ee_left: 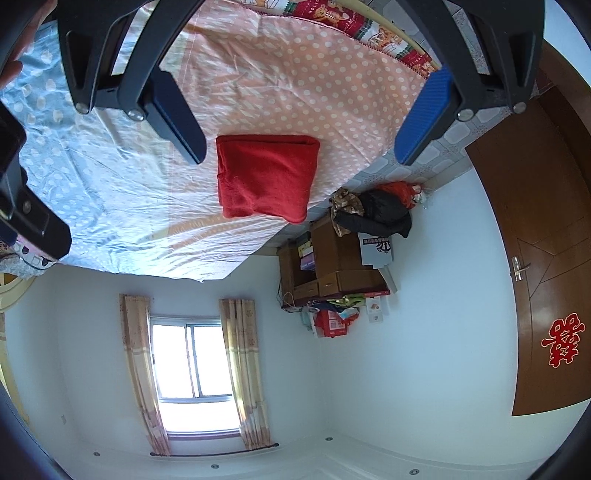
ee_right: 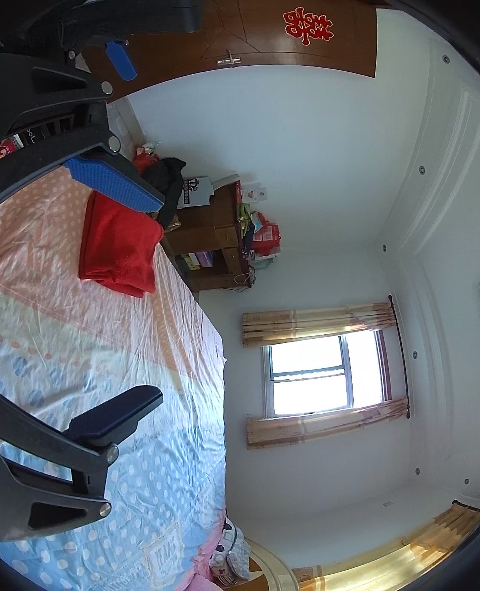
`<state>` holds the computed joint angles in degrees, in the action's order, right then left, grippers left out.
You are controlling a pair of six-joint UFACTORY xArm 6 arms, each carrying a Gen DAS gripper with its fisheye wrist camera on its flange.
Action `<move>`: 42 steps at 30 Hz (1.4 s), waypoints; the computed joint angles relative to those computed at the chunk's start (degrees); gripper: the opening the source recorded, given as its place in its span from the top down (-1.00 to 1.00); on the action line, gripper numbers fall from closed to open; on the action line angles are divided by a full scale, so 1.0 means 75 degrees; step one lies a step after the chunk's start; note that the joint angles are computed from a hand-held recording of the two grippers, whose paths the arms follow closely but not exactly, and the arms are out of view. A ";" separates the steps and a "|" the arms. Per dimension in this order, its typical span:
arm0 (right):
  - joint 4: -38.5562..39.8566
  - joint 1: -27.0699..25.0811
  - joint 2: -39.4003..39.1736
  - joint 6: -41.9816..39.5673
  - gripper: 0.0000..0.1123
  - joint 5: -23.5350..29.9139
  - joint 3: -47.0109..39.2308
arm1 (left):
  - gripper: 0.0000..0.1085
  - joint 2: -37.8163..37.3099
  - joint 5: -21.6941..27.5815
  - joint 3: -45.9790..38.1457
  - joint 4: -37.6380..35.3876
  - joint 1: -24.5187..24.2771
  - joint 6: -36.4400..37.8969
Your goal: Fold small clothes
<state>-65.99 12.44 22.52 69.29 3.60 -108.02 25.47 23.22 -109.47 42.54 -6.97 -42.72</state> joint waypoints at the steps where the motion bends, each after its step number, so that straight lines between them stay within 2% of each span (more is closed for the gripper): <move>1: 0.0157 -0.0009 0.0006 -0.0121 -0.70 -0.0020 0.0033 | -0.90 0.0011 0.0020 -0.0011 -0.0028 -0.0006 0.0026; 6: 0.0807 -0.0010 0.0041 -0.0610 -0.70 0.0003 0.0106 | -0.90 0.0043 0.0164 -0.0058 -0.0176 -0.0031 0.0144; 12: 0.0607 -0.0032 0.0036 -0.0389 -0.70 0.0001 0.0100 | -0.90 0.0028 0.0258 -0.0077 -0.0092 -0.0039 0.0025; 18: 0.1158 -0.0029 0.0025 -0.0880 -0.70 -0.0007 0.0193 | -0.90 0.0017 0.0251 -0.0067 -0.0157 -0.0034 0.0105; 30: 0.1274 -0.0046 -0.0008 -0.0962 -0.70 0.0029 0.0250 | -0.90 0.0072 0.0321 -0.0158 -0.0300 -0.0066 0.0234; 42: 0.0840 -0.0055 0.0000 -0.0510 -0.70 0.0068 0.0196 | -0.90 0.0185 0.0512 -0.0321 -0.0100 -0.0056 0.0017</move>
<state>-59.69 12.03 22.52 65.46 4.11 -106.55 26.86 27.06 -111.88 41.79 -7.39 -42.59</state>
